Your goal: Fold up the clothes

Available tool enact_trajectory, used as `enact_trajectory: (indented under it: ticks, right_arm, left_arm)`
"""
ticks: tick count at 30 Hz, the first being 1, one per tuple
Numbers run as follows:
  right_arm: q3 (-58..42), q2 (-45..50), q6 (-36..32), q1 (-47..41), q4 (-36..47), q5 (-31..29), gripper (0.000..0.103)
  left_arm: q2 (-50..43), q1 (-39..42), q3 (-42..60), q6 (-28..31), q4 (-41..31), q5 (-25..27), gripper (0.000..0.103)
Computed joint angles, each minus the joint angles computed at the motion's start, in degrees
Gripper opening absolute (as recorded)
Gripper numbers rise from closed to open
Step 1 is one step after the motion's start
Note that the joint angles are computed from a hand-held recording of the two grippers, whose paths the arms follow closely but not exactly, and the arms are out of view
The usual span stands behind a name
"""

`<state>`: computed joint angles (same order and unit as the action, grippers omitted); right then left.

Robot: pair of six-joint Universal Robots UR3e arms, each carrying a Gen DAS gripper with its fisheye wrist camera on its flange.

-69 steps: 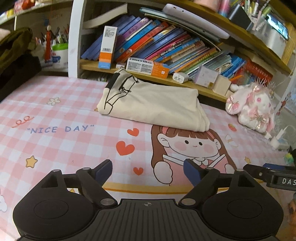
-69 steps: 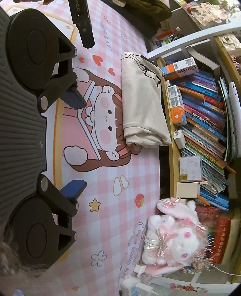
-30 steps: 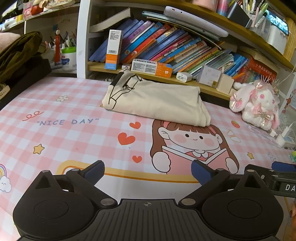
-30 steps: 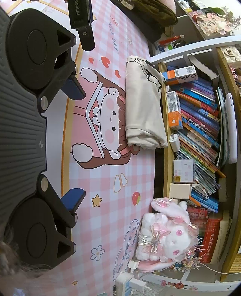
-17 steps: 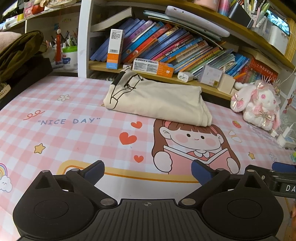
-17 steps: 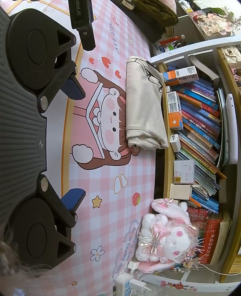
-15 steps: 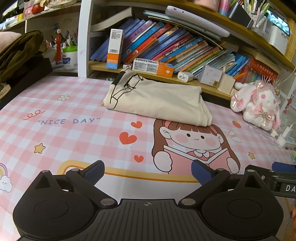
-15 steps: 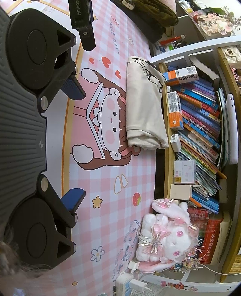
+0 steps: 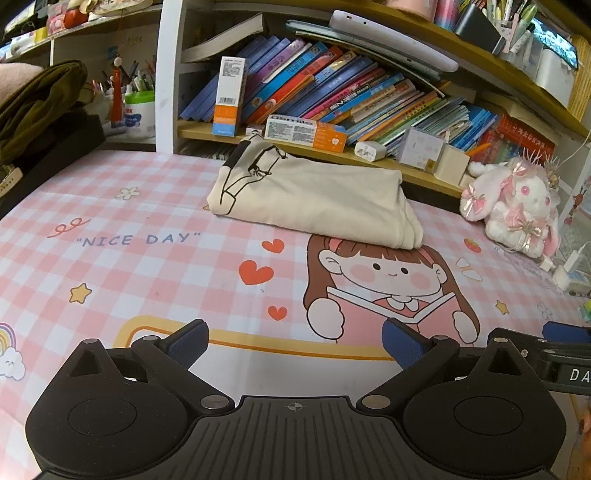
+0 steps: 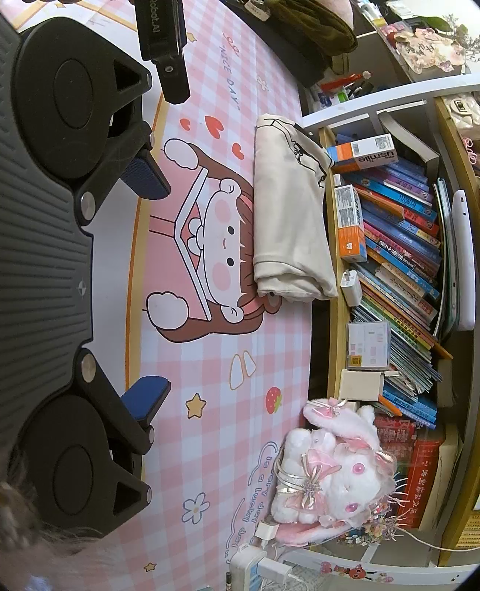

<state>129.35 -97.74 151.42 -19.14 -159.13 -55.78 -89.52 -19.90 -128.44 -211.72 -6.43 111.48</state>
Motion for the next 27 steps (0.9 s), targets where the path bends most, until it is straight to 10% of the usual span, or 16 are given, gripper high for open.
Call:
enact_trajectory:
  ticks: [27]
  right_arm:
    - [0.8, -1.5, -0.1, 0.0, -0.1, -0.4, 0.103]
  left_arm:
    - [-0.3, -0.6, 0.4, 0.3, -1.5, 1.7, 0.101]
